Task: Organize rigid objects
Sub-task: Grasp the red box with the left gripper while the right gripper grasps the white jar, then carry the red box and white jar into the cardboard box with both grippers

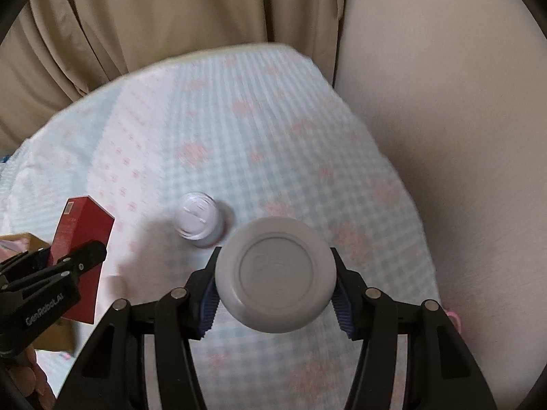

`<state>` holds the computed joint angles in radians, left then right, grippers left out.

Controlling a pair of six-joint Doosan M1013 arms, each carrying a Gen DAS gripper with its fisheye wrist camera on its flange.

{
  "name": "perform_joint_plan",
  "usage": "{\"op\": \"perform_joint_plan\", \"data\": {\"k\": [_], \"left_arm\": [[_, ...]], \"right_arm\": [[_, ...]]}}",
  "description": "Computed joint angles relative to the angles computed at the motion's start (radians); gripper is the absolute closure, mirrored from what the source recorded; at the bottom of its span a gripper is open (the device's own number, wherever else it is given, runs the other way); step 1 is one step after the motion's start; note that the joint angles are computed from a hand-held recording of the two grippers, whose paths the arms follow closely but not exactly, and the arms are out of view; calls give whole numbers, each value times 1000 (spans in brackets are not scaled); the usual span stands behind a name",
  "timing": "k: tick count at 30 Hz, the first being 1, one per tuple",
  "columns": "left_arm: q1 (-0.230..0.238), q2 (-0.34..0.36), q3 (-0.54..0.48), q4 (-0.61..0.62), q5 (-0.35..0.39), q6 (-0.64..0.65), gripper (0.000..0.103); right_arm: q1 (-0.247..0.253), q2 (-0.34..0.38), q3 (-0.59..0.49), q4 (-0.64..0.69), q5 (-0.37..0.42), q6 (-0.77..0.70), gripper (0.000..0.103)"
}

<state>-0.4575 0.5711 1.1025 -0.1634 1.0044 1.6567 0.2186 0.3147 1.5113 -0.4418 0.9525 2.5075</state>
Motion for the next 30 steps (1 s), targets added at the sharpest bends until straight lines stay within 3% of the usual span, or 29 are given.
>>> {"op": "perform_joint_plan", "data": {"k": [6,16,22,30], "left_arm": [[32,-83,27,-23,-13,-15,66],[134,-175,53,30,-5,-53,66],[207,-184,49,24,13,-37,66],[300,-138,-7,-69,81,70,66]], "right_arm": [[49,-32,-72,-17,34,-34,51],[108,-13,-206,128,7,-217,51],[158,32,-292,166,20,-269,51],[215,130,-447,183,121,-233,51]]}}
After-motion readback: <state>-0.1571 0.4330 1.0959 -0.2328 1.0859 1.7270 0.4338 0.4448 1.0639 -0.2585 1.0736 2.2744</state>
